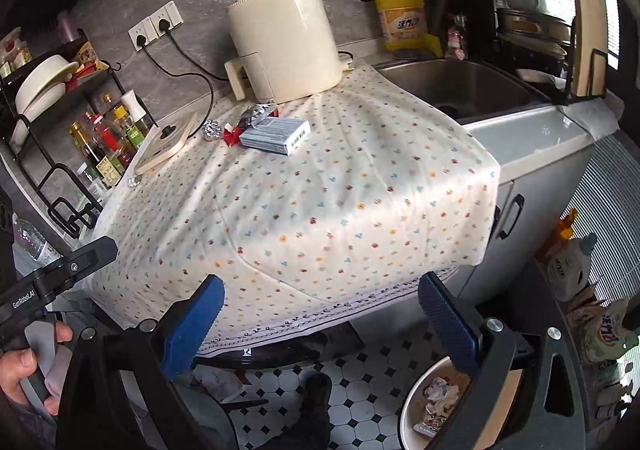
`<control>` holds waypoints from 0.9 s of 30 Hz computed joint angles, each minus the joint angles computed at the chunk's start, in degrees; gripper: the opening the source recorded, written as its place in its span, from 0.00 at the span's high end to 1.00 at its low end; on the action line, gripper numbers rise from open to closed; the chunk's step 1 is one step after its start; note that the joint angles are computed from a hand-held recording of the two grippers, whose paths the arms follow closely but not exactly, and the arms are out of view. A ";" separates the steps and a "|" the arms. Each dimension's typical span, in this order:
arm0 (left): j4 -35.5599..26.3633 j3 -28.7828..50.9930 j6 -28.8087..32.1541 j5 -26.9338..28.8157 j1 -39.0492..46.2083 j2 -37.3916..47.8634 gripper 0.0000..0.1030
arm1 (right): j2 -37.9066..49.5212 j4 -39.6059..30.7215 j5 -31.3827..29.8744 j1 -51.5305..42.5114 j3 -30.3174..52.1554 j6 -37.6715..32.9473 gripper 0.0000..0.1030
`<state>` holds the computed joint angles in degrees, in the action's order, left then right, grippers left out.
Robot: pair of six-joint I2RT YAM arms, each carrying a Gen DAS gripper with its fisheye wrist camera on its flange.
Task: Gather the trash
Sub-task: 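Move both tools back over the cloth toward the remaining trash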
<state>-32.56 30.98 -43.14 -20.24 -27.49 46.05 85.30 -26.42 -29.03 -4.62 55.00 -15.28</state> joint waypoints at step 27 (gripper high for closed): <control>20.89 5.29 34.54 36.81 57.64 23.17 0.07 | 27.17 7.42 18.20 26.60 27.35 20.93 0.08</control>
<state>-11.67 36.27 -8.60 16.57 30.15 69.22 112.47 -19.00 -10.83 21.98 82.36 5.66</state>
